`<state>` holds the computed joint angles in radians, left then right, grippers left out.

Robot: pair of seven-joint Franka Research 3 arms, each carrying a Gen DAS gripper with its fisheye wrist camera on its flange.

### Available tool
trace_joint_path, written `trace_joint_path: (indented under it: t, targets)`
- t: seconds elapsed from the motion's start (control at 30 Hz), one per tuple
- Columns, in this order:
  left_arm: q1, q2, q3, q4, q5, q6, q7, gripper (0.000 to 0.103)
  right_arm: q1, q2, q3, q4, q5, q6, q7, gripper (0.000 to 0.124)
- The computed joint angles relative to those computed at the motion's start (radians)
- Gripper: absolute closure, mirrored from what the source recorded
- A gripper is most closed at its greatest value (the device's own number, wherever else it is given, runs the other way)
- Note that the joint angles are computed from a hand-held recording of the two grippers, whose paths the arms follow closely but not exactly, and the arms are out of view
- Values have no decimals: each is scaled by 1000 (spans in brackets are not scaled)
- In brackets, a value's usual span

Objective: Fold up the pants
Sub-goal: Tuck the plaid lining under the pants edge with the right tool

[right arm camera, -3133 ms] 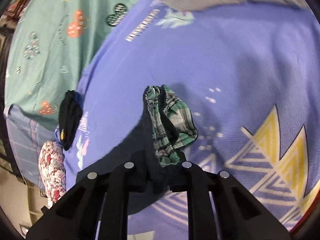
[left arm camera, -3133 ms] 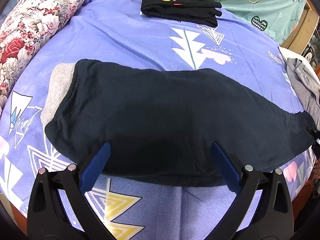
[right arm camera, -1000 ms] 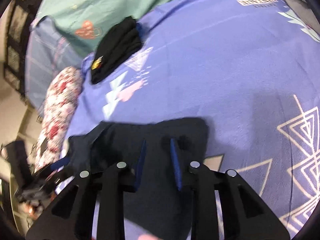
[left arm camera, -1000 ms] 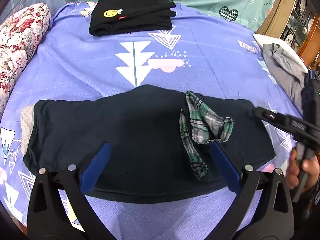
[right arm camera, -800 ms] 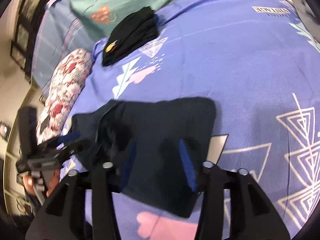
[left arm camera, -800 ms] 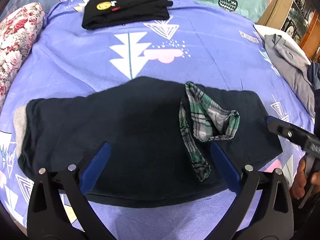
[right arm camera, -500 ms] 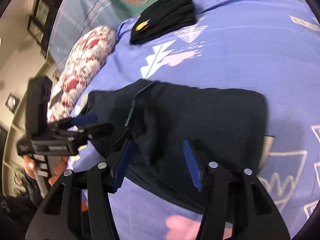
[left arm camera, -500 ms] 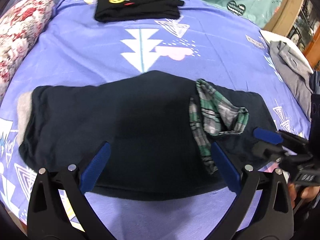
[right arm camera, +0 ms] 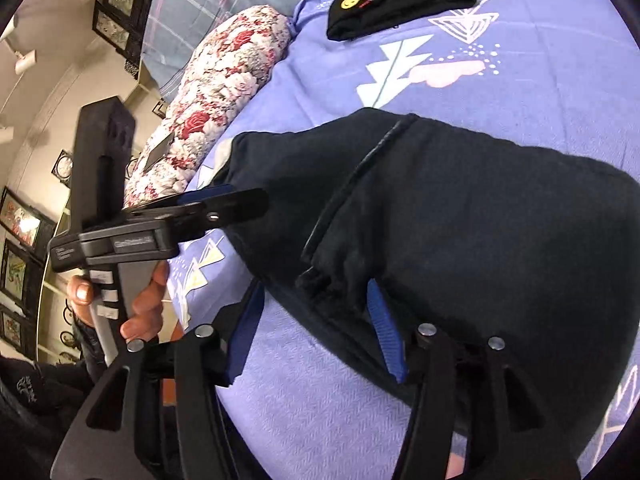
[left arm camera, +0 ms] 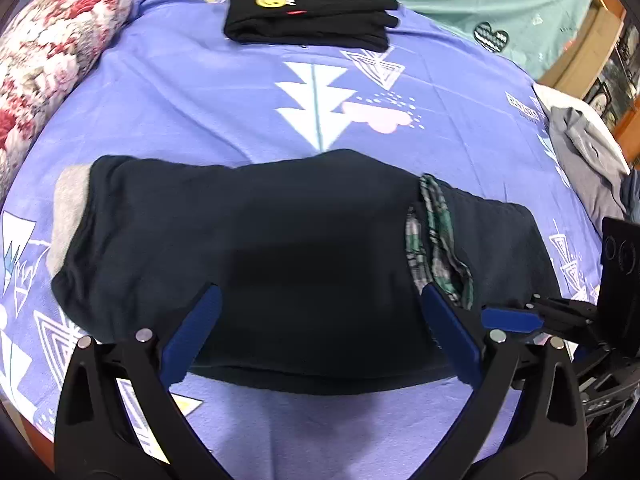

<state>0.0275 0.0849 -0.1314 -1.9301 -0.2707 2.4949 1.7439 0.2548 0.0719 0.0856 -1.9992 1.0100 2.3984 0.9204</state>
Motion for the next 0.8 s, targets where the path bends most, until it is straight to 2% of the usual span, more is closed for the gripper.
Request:
trace_joint_path:
  t: [0.1, 0.13, 0.17, 0.2, 0.23, 0.3, 0.33, 0.4, 0.5, 0.6, 0.67, 0.73, 0.8]
  targets:
    - [-12, 0, -13, 6, 2, 14, 31, 2, -10, -34, -10, -27, 30, 6, -19, 69]
    - [-17, 2, -17, 9, 4, 20, 40, 2, -13, -50, -16, -42, 37, 42, -18, 73]
    - [-25, 7, -21, 15, 17, 34, 40, 2, -11, -71, -19, -68, -1, 129, 36, 89]
    - [-31, 10, -22, 17, 28, 44, 33, 2, -8, -82, -21, -87, -99, 215, 139, 95]
    - [-39, 20, -23, 26, 53, 52, 8, 2, -13, -88, -25, -108, -253, 306, 298, 96]
    - [-39, 35, -30, 48, 36, 33, 7, 2, -31, -84, -41, -128, -446, 389, 496, 97]
    - [-35, 44, -38, 61, -2, 16, 28, 2, -37, -81, -46, -129, -485, 395, 535, 98]
    - [-35, 50, -48, 67, -30, 8, 54, 2, -45, -63, -54, -107, -400, 369, 466, 100]
    - [-58, 80, -45, 88, 49, -7, 12, 2, -52, -25, -52, -69, -341, 355, 430, 103]
    - [-66, 113, -41, 112, 114, -56, -46, 2, -53, 28, -60, -27, -444, 340, 542, 108]
    - [-62, 124, -37, 110, 138, -75, -73, 2, -59, 33, -57, -31, -460, 342, 563, 113]
    - [-30, 118, -50, 86, 60, -57, -38, 2, -69, 19, -49, -42, -431, 343, 548, 113]
    - [-24, 103, -51, 66, 46, -44, -34, 2, -62, -14, -55, -69, -357, 343, 487, 109]
